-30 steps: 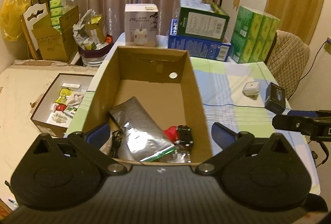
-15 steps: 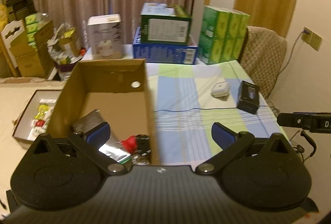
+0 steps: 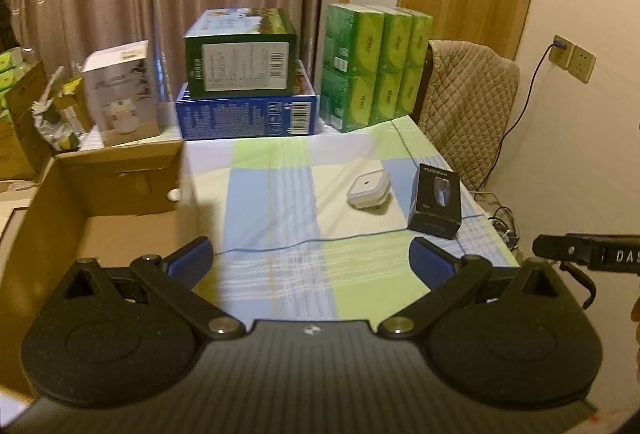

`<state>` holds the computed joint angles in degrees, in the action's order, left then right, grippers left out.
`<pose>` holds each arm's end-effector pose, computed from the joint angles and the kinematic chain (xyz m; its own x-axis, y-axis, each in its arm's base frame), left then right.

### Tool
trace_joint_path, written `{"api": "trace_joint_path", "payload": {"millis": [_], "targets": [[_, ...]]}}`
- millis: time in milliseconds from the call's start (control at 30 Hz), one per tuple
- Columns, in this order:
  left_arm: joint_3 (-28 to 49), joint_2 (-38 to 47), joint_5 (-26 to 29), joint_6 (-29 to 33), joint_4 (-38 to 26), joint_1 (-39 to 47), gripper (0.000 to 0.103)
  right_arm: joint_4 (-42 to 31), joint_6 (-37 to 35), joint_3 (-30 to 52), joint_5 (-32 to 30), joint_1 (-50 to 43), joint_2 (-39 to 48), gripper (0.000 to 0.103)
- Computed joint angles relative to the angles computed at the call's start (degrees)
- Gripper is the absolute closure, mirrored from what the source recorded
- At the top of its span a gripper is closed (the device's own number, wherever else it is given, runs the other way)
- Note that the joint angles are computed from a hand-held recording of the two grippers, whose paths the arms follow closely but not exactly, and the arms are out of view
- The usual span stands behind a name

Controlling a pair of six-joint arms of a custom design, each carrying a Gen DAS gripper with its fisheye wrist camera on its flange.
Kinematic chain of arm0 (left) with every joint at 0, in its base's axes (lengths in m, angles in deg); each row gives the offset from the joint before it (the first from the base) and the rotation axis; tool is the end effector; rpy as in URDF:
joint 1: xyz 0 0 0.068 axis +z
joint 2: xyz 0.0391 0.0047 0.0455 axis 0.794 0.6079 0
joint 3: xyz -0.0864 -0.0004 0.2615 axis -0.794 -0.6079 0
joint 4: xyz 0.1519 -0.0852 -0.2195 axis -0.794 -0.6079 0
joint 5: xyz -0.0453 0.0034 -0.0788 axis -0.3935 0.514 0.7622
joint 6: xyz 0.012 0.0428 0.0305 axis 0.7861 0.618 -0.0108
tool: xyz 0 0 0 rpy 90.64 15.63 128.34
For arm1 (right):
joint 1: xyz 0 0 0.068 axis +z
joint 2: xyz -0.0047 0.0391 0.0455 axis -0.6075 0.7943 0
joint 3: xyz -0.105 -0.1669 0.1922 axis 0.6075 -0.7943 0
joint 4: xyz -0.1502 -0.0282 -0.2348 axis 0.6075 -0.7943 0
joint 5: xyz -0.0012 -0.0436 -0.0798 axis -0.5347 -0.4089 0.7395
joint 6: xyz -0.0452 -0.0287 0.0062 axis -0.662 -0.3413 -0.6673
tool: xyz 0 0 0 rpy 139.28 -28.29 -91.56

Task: Organize objects
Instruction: 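Move both tools back over the table toward the night light and shaver box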

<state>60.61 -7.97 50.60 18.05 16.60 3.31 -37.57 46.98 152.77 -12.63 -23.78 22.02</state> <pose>0.1825 -0.1780 0.3511 -0.6232 -0.1577 -0.7660 -0.1473 0.9856 -0.0830 0.2540 0.0743 0.3356 -0.7067 -0.1157 -0.6980 -0.4200 0.8625 0.2822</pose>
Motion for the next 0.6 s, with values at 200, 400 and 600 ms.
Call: {"api": "trace_joint_path", "payload": {"millis": [200, 400, 600], "targets": [[0.9, 8.6, 9.7, 10.8, 12.8, 9.6, 0.001, 5.9, -1.0, 2.0, 0.8, -1.9, 9.1, 0.034], [4.2, 19.9, 18.9, 16.8, 19.8, 18.3, 0.001, 9.8, -0.3, 7.0, 2.9, -1.2, 19.9, 0.034], [11.1, 30.0, 22.8, 22.8, 21.9, 23.6, 0.001, 12.5, 1.6, 14.9, 6.1, 1.3, 31.8, 0.034]]}}
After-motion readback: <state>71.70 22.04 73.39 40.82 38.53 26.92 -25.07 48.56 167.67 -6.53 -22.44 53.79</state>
